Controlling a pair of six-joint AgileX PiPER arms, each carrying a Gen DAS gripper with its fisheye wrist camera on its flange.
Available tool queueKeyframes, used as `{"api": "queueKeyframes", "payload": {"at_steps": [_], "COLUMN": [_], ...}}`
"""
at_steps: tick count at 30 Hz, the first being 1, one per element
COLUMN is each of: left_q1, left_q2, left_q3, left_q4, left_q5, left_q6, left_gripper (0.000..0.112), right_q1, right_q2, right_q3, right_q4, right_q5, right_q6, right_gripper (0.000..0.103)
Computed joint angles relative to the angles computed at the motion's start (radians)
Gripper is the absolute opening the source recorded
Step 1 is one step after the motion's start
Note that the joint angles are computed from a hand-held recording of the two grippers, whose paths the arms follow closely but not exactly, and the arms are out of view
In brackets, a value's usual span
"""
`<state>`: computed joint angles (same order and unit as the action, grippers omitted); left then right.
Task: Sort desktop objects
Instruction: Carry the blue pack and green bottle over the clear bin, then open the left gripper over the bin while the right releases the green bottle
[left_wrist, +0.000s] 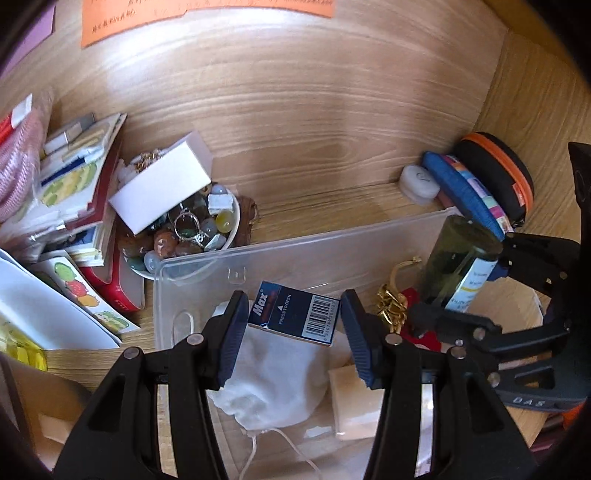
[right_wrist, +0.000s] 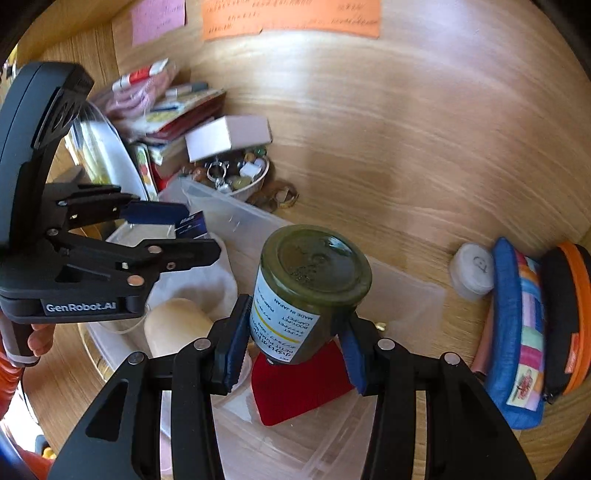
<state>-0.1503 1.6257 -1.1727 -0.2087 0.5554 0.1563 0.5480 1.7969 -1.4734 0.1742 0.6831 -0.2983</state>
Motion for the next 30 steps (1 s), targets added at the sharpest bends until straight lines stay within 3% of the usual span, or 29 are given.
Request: {"api": "queueKeyframes", "payload": {"at_steps": [7, 12, 17, 23, 25, 27, 30], "left_q1": [0.022, -0.001, -0.018, -0.001, 0.003, 0.005, 0.009], "left_q2": [0.038, 0.052, 0.055, 0.059, 0.058, 0.053, 0.048], "left_q3": [-0.016, -0.035, -0.042, -0.049, -0.049, -0.048, -0.040], "left_q4": [-0.020, 0.042, 0.109, 0.071, 0.057, 0.057, 0.044], "left_q5": [0.013, 0.027, 0.039, 0.071, 0.073, 0.079, 0.071], "left_q6": [0.017, -0.031, -0.082, -0.044, -0.033, -0.032, -0.026], "left_gripper": [0.051, 0.051, 0.051, 0.053, 0.056, 0.068, 0.071], "right_q1": [0.032, 0.033, 0.035, 0.039, 0.041, 0.043, 0.043], "right_q2": [0.078, 0.099, 0.102, 0.107, 0.105, 0.099, 0.088], "right_q3": [-0.085, -0.120, -0.126, -0.129, -0.126, -0.117, -0.105], "right_q4": [-0.038, -0.040, -0.048, -0.064, -0.072, -0.089, -0.102], "right_q5": [0.080, 0.113, 0.118, 0.112, 0.108, 0.100, 0.087], "right_q6": [0.009, 0.012, 0.033, 0.063, 0.073, 0.095, 0.111], "right_gripper": [0.041, 0.041, 0.041, 0.042, 0.044, 0.050, 0.057]}}
